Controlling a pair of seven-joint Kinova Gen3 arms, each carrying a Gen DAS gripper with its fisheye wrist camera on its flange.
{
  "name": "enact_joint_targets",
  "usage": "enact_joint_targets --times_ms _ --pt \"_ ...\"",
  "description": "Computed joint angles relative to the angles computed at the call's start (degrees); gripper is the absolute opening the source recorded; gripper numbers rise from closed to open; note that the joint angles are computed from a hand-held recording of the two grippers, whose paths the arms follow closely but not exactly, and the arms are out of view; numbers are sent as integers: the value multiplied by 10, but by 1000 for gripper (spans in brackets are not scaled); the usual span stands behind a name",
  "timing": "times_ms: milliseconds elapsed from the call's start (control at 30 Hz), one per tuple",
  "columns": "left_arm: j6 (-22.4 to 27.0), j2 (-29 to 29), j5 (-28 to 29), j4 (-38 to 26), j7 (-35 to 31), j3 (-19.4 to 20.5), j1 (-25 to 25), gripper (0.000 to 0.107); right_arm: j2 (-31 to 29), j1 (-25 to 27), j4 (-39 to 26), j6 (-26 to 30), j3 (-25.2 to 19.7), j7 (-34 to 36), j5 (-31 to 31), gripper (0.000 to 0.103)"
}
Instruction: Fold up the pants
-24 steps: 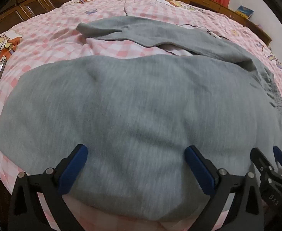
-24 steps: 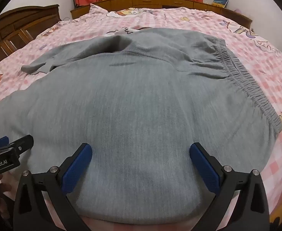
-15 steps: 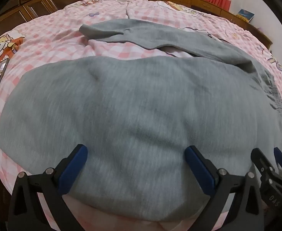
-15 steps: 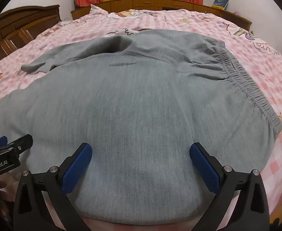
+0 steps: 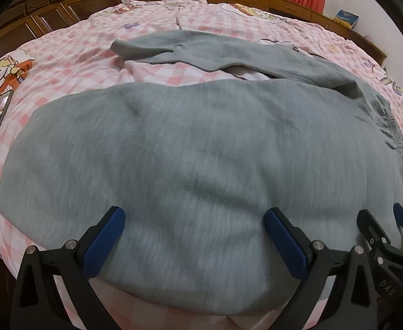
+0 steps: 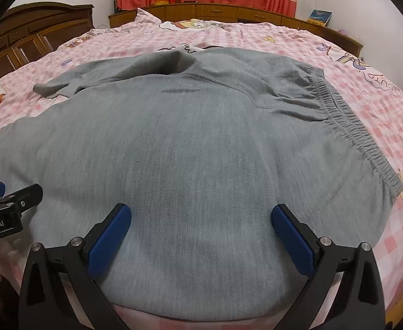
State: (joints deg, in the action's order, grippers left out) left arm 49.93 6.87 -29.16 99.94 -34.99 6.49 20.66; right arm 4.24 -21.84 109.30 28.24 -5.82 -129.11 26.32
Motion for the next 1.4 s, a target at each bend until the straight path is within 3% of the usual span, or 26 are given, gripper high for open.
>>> enact_joint_targets --times_ms 300,667,900,1000,1400 --pt "-1 3 3 -1 -6 -1 -3 103 2 -6 -2 8 0 -9 15 103" --pt "-2 3 -10 4 7 0 5 103 6 -3 -15 27 -1 22 -9 103" --pt "-3 3 0 2 -4 -1 0 103 7 21 -29 34 -4 119 -95 103" --pt "0 4 20 -5 -26 -2 -8 103 9 16 -32 41 -2 118 -90 103" --pt "3 5 18 -5 -30 -3 -6 103 13 15 -42 54 -1 142 -97 103"
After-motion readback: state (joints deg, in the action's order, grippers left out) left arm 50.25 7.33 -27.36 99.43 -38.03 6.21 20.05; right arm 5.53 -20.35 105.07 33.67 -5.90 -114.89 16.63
